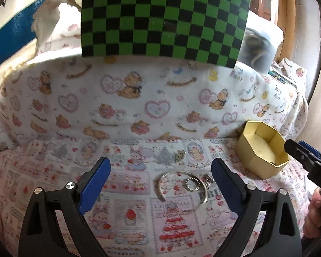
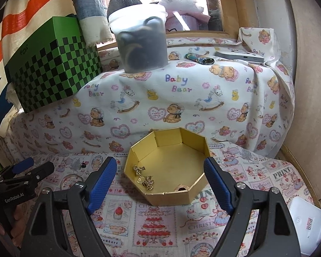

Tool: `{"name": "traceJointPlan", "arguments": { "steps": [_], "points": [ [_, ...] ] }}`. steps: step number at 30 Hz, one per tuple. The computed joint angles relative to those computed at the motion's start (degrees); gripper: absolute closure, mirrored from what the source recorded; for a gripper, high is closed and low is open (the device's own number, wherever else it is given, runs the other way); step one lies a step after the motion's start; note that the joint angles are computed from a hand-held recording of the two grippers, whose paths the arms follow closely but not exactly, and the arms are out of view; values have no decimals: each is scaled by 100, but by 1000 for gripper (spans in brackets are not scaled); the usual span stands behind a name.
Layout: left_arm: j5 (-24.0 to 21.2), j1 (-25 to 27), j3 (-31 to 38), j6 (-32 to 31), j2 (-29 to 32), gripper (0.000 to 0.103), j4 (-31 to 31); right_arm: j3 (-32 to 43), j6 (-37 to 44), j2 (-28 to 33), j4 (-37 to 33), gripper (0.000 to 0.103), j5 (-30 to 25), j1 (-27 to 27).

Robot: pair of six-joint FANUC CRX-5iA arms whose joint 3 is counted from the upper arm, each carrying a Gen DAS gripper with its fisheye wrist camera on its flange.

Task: Organize jewelry
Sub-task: 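Lower the open left tool around the thin silver bangle and close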

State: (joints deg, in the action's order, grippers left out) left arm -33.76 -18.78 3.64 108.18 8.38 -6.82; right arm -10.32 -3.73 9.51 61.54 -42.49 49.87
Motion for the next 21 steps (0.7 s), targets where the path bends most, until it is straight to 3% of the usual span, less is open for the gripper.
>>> {"name": "traceJointPlan", "arguments": {
  "steps": [3, 5, 13, 21],
  "points": [
    [-31, 90, -89, -620, 76, 9, 686, 6, -16, -3, -33, 18, -17, 3],
    [-167, 71, -29, -810, 150, 9, 811, -1, -22, -14, -40, 18, -11, 3],
    [-882, -309, 610, -926, 527, 9, -61, 15, 12, -17, -68, 18, -10, 17],
    [-1429, -378, 1083, -978, 951, 9, -42, 52, 54, 0, -116, 18, -28, 22]
  ]
}}
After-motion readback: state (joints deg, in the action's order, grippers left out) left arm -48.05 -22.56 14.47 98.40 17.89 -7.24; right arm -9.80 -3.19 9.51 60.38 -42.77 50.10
